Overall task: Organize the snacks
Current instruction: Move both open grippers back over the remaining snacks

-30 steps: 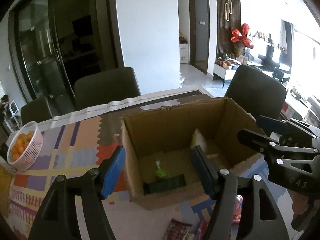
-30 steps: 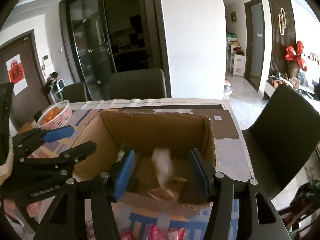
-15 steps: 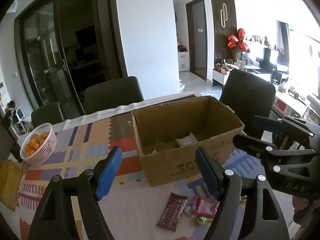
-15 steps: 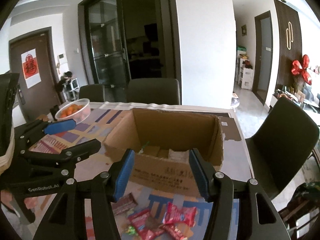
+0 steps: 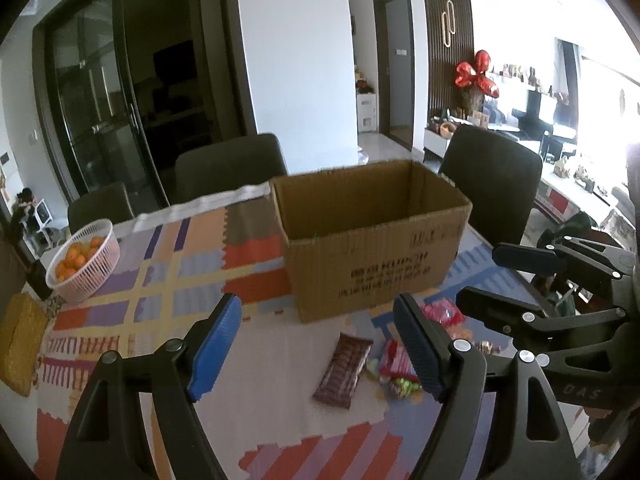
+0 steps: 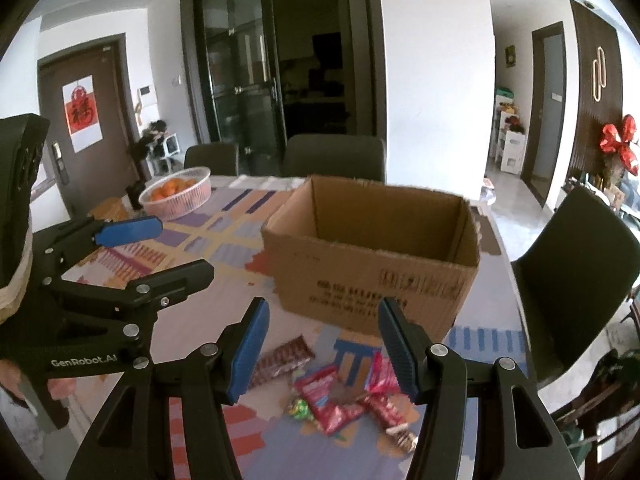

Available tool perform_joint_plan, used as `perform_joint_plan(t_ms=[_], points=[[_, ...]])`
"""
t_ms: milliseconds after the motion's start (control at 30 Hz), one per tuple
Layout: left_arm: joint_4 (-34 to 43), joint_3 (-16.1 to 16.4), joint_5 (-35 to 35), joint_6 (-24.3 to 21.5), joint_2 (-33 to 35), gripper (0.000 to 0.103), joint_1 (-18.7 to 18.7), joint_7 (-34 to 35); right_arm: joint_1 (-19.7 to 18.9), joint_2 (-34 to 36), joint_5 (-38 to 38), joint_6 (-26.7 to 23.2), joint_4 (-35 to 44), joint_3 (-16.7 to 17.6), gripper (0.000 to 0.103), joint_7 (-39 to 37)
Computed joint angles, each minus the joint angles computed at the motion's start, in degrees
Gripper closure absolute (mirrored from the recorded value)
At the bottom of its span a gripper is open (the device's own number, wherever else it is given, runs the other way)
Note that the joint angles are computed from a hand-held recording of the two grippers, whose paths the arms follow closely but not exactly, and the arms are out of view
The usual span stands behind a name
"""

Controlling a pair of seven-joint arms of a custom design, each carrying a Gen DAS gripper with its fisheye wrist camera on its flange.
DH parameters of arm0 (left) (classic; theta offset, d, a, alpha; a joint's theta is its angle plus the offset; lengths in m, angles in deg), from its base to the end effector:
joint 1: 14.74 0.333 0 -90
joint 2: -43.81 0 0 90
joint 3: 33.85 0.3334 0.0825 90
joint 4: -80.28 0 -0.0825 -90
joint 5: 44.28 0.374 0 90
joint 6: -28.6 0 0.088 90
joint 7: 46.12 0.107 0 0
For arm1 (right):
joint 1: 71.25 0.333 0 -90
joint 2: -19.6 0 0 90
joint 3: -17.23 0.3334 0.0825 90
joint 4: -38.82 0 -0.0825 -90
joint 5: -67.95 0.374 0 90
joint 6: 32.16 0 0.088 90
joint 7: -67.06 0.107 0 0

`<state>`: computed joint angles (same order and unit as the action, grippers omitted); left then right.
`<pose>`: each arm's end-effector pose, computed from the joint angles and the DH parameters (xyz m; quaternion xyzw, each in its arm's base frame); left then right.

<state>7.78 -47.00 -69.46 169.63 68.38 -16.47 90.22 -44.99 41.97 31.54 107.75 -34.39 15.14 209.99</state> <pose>0.7156 -0.1455 0.6276 -0.3488 0.8312 -0.3799 0.2075 0.6557 0.3001 0.6411 -0.5753 0.6793 -0.3205 0.3239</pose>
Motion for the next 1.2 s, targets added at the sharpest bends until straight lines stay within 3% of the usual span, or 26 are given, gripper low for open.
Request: perform_joint_plan(t_ms=[433,767,1200], points=[[-6.0,1.7,3.0,-3.5,-1.1,0.025,0.3,-0.3,-0.8,1.0,8.3,-1.3,-3.0,2.8,0.045,-4.2],[-4.5,2.5,6.8,-6.8,2.1,0.025,0.1,0.0,-1.0,4.4,13.8,-4.6,-0.9,3.7,0.046,-8.8],[3.9,2.3,9.5,-13.0,9.0,0.025,-0.7,0.6,-2.5,9.3,22.0,-6.7,3.1,4.9,0.066,-15.6]])
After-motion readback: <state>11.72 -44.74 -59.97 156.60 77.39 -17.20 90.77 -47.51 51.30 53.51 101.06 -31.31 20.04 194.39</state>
